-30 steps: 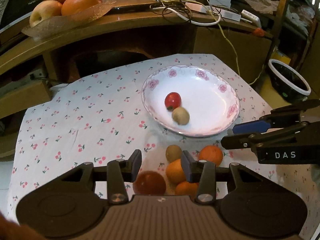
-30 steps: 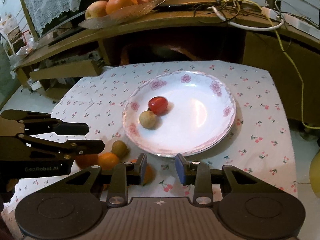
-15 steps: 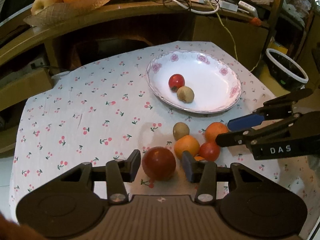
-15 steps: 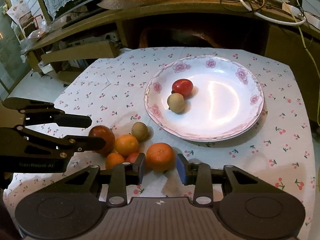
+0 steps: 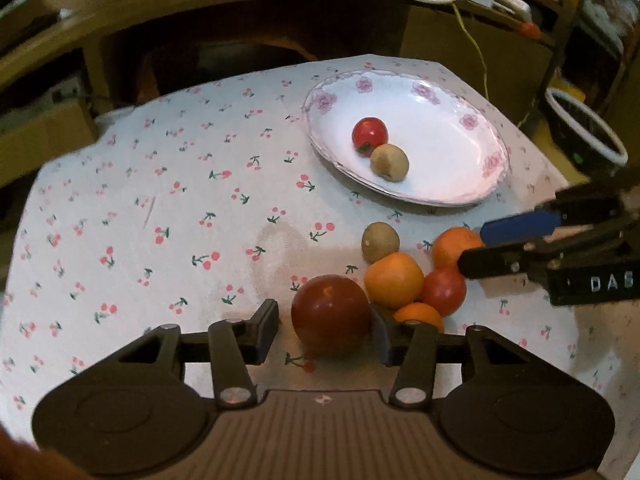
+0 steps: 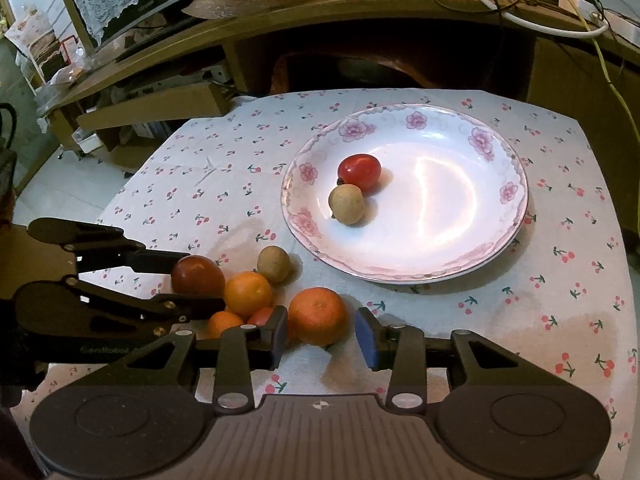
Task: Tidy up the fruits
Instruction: 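Hold the dark red tomato in the left tool while the right tool holds the orange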
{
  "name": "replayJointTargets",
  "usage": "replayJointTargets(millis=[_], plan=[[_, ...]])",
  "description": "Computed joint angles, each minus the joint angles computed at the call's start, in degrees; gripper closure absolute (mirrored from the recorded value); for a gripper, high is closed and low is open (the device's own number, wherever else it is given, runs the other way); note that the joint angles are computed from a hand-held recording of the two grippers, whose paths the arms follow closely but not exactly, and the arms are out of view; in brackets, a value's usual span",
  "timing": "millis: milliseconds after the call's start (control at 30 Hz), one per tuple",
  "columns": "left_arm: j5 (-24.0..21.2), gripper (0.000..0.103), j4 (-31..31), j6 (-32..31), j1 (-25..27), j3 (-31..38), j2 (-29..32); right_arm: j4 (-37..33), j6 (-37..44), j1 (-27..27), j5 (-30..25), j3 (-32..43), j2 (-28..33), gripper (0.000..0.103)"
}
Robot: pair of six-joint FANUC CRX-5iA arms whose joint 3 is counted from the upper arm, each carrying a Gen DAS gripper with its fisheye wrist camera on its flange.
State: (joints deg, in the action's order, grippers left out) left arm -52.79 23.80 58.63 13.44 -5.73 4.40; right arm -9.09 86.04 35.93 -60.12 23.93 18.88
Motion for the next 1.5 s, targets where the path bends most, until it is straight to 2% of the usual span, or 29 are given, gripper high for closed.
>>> replayJointTargets(millis=[300, 400, 733, 1033, 1167, 1300, 1500], plan=[[1.25, 0.050, 0.50, 2.28, -0.19, 0.03, 0.40, -0.65, -1.05, -0.42, -1.09, 1.05, 0.76, 0.060], [0.95, 0.057, 0.52, 0.37, -0.38, -0.20, 0.06, -0.84, -0.85, -0.54, -1.65, 1.44, 0.87, 0.060], [0.71, 0.058, -2.04, 0.05, -0.51, 0.44, -0.43, -1.75, 2.07, -0.64, -2.01, 1.90, 0.65, 0.061], [0.73, 0.057, -1.70, -0.30, -0.41, 0.22, -0.46, -2.68, -2.91, -1.07, -2.86, 4.24, 2.78, 0.060], [0.50, 0.057, -1.77, -0.31, -0.36, 0.24, -0.60, -3.96, -4.56, -1.87, -5.56, 6.12, 3.57, 0.070], [0.64, 0.057, -1.66, -0.66, -0.32, -0.12, -0.89, -5.84, -4.09, -2.98, -7.40, 6.78, 3.42, 0.071], [1.63, 0.057, -2.56, -2.00, -0.94, -0.39, -1.13, -3.05, 0.04, -2.41, -6.78, 3.63, 1.11, 0.072]])
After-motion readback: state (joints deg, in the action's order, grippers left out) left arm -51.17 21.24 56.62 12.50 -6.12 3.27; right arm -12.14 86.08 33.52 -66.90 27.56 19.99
